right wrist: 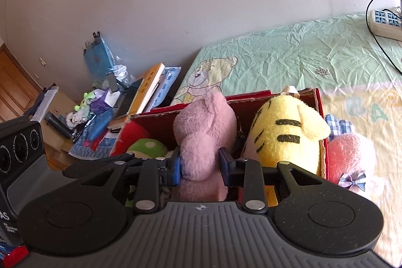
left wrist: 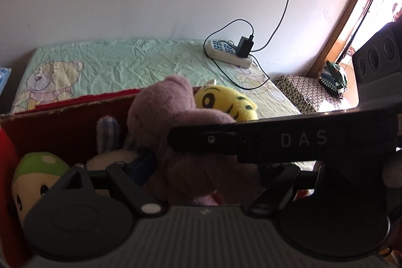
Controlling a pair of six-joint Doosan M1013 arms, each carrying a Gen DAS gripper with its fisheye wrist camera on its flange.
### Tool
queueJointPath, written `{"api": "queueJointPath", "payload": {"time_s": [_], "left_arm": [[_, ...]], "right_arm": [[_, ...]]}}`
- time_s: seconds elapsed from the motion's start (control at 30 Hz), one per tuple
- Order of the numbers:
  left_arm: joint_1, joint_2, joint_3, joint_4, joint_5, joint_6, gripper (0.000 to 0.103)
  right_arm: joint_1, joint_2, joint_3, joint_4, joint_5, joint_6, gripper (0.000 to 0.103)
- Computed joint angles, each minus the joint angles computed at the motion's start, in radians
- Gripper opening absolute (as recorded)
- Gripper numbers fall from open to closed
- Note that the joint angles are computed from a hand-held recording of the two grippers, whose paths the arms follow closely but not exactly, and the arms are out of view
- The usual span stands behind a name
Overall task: Organize objects
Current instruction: 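Lower the mauve teddy bear into the red box beside the yellow tiger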
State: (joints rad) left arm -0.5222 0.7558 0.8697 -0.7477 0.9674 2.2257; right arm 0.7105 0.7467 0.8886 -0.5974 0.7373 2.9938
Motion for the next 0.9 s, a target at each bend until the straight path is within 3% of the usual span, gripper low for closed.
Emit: {"api": "queueJointPath", "payload": {"time_s": [0.1, 0.2, 0.27, 0.7, 0.8, 0.9], "left_arm": [[0.004, 0.018, -0.026, 0.029, 0.032, -0.03, 0.086], [0.006, 0.027, -0.037, 0.038, 0.07, -0.033, 0.083], [0.004, 0.02, -0.018, 0.054, 0.057, -0.014, 0.081], [-0.002, 0.018, -0.027, 0.096, 0.063, -0.048, 0.084], [-0.009, 0.014, -0.032, 0.14, 0.067, -0.067, 0.082], [-0.018, 0.003, -0.023, 0.192, 0.057, -0.072, 0.082]], "right_arm": [[0.001, 0.021, -0.036, 0.023, 0.049, -0.047, 0.032], [0.006, 0.054, -0.093, 0.052, 0.126, -0.136, 0.032], [0.006, 0.073, -0.12, 0.073, 0.162, -0.163, 0.031], [0.006, 0.042, -0.058, 0.022, 0.09, -0.05, 0.03], [0.007, 0.009, -0.003, -0.004, 0.03, 0.024, 0.03], [0.006, -0.015, 0.032, 0.018, 0.002, 0.049, 0.023]]}}
